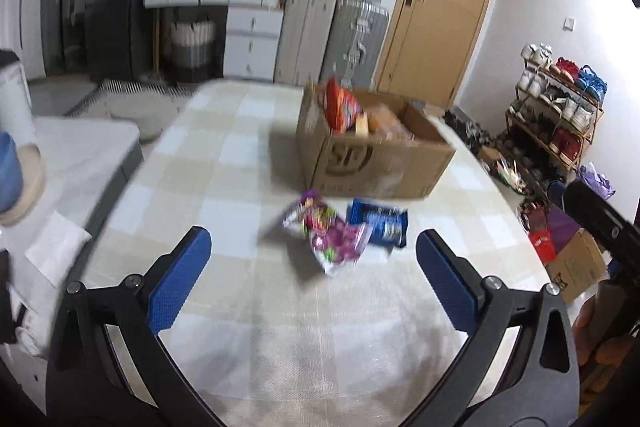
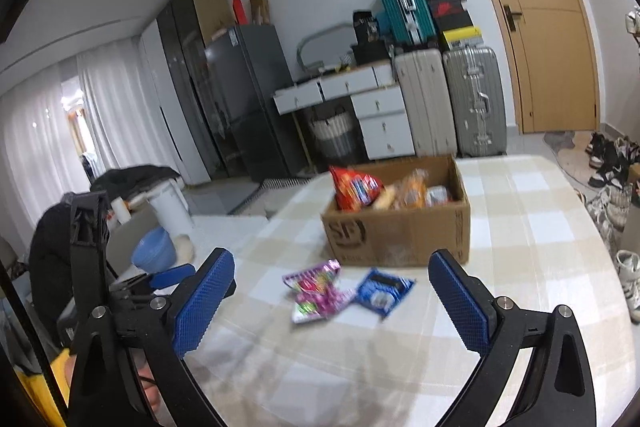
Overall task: Organize snacks
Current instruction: 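Withdraw both tools and lower them toward the purple candy bag and blue Oreo pack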
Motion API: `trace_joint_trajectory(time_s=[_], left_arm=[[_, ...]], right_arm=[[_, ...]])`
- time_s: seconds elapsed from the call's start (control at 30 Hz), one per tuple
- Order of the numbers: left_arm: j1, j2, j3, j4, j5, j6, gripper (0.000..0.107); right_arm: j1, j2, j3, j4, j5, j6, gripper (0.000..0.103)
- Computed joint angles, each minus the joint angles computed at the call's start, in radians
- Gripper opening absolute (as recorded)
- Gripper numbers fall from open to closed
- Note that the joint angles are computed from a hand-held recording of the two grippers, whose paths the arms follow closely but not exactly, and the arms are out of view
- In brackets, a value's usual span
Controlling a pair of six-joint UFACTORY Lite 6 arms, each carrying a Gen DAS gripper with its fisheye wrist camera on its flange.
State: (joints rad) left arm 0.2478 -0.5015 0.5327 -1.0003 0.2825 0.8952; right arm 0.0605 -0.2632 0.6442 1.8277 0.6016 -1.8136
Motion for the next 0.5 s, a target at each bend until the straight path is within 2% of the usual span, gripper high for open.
trace_joint_trajectory(time_s=[0.13,0.23,0.3,0.5], left_arm=[[-0.002,0.285,0.085,-0.360,0.004,0.361,0.102],[-0.024,0.518,0.219,-0.431,-0.002,0.394,0.102],[-0.044,0.673,0.335,-0.344,-0.022,0.282,0.102],[-0.071,0.983,0.624,-0.141,-0.007,0.023,0.102]], right_arm=[[-0.001,0.141,0.023,0.072,0.036,-0.098,0.100],[-0.008,0.246,0.058,0.101,0.059,-0.133,0.100],[-0.007,0.312,0.090,0.118,0.061,-0.150,0.100],[-0.025,0.474,0.198,0.103,0.078,-0.145,0.100]])
